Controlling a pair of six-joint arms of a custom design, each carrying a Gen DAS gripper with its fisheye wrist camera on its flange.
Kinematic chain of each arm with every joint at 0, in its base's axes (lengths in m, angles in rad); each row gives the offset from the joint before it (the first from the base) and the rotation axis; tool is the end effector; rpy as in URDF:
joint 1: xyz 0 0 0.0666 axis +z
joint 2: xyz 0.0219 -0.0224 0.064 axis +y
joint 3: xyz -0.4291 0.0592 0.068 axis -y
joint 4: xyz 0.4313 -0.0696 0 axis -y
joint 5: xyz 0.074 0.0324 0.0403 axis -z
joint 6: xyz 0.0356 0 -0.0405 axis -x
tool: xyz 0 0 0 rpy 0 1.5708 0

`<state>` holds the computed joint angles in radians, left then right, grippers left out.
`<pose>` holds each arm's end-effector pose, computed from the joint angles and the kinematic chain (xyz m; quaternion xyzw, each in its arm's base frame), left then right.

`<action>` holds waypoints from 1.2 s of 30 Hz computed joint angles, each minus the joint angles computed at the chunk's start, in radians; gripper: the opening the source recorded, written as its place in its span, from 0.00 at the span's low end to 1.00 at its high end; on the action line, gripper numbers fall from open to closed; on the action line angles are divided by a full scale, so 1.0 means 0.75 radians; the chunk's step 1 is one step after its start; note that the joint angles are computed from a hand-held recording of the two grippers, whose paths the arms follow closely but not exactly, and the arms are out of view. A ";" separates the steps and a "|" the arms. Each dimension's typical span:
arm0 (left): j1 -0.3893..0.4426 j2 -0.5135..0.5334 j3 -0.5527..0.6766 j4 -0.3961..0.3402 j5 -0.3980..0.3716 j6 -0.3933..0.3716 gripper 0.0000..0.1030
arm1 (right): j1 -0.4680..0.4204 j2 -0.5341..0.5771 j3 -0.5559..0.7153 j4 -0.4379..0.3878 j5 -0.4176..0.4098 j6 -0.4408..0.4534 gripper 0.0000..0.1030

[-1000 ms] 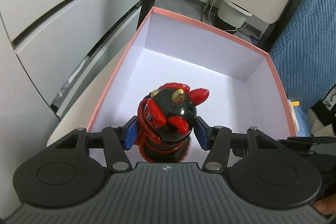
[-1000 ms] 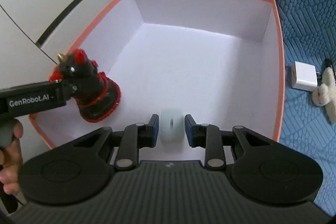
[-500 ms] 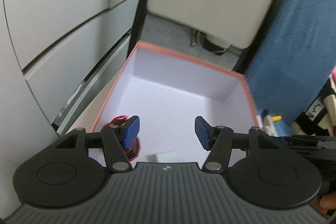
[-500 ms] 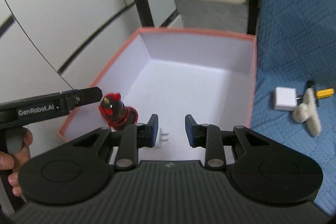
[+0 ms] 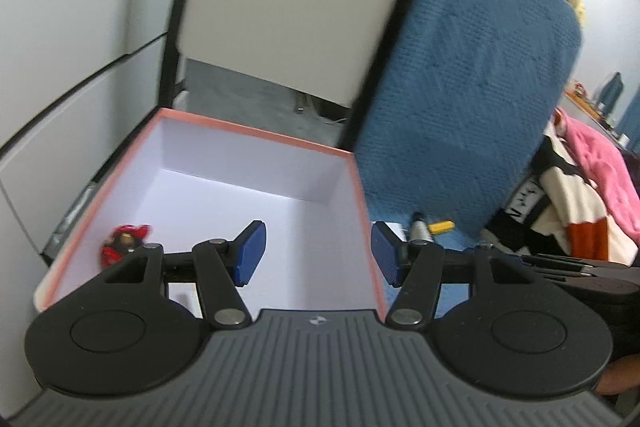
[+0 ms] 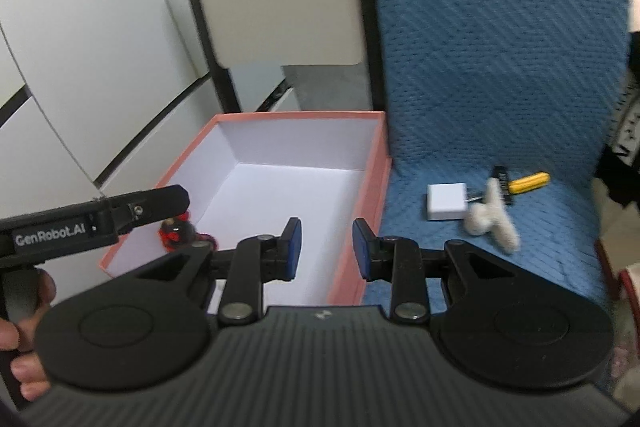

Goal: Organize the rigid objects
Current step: 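Withdraw both tools from the pink box back toward the seat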

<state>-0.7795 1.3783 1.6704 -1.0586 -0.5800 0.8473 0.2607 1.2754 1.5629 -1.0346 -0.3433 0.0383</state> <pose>0.3649 -0.3338 0.6169 -0.1417 0.8775 -0.0917 0.4489 0.4360 0.1283 0.6100 -0.2021 0.8827 0.1993 0.3746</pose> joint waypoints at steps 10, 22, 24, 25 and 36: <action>-0.092 0.117 0.054 0.104 0.037 -0.033 0.62 | -0.155 -0.100 -0.160 0.067 -0.019 0.055 0.32; -0.137 0.223 0.072 0.168 0.108 0.012 0.62 | -0.326 -0.149 -0.272 0.078 -0.057 0.113 0.32; -0.147 0.241 0.084 0.168 0.109 0.020 0.62 | -0.352 -0.162 -0.289 0.082 -0.065 0.123 0.32; -0.151 0.252 0.093 0.166 0.110 0.019 0.62 | -0.364 -0.164 -0.295 0.080 -0.068 0.126 0.32; -0.194 0.366 0.198 0.113 0.085 0.010 0.62 | -0.519 -0.212 -0.388 0.183 -0.099 0.114 0.32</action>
